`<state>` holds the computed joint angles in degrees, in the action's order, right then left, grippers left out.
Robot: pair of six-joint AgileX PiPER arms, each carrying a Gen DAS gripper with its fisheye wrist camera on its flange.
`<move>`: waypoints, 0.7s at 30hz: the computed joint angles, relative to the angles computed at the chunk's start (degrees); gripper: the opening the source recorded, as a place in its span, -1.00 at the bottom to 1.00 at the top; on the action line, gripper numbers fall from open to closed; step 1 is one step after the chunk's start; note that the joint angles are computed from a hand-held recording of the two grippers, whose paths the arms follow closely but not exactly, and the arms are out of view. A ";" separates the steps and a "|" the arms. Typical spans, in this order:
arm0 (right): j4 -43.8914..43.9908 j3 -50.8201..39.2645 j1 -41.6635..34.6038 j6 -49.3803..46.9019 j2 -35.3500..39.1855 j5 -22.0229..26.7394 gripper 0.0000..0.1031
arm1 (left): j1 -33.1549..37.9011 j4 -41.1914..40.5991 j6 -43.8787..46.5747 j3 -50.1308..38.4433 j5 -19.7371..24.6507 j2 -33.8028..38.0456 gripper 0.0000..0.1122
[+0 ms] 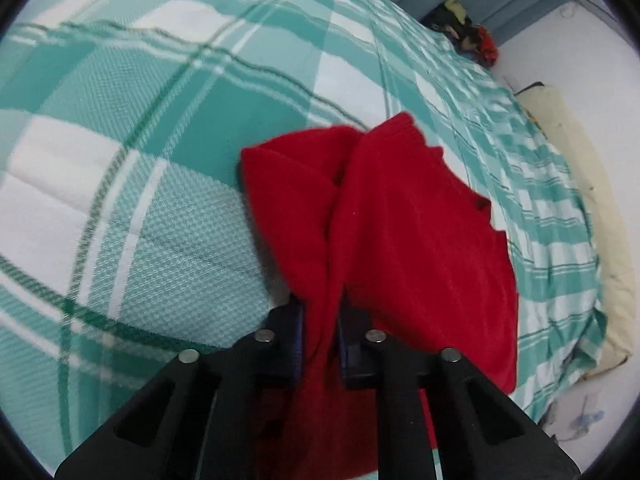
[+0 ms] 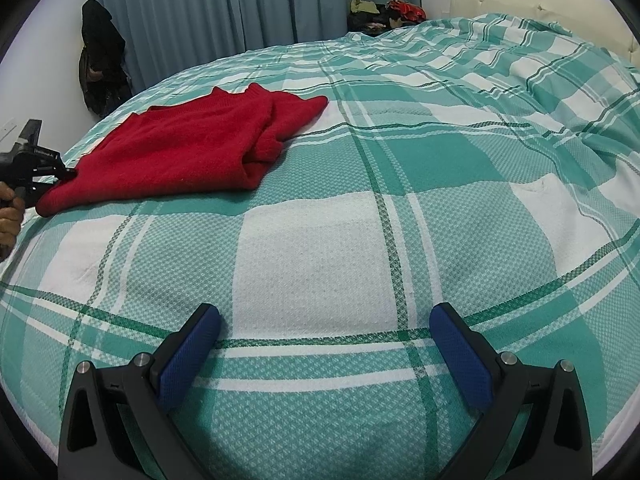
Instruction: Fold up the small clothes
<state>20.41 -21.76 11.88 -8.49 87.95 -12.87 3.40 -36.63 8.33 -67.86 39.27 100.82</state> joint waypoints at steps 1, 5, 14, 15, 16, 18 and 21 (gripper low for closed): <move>-0.06 -0.05 -0.06 0.06 -0.03 0.11 1.00 | -0.94 2.52 -3.03 -0.93 0.48 -0.91 -0.84; -1.48 -0.02 -0.37 1.24 -0.16 0.37 1.00 | -9.81 18.16 -18.18 -11.08 5.79 -4.37 -0.85; -8.58 -0.58 -1.75 6.93 -0.37 2.28 1.00 | -37.54 40.05 -38.45 -47.22 19.40 15.68 -0.85; -9.73 -0.52 -1.89 7.93 -0.42 2.29 1.00 | -39.39 40.73 -39.93 -50.16 19.97 18.91 -0.85; -10.89 -0.42 -2.01 8.93 -0.47 2.26 1.00 | -40.83 41.39 -41.18 -52.37 20.29 21.59 -0.85; -13.06 -0.25 -2.27 10.77 -0.56 2.19 1.00 | -44.33 44.14 -45.19 -57.66 21.71 28.59 -0.85; -14.14 -0.16 -2.34 11.71 -0.65 2.22 1.00 | -47.67 49.06 -49.05 -65.29 26.22 36.46 -0.81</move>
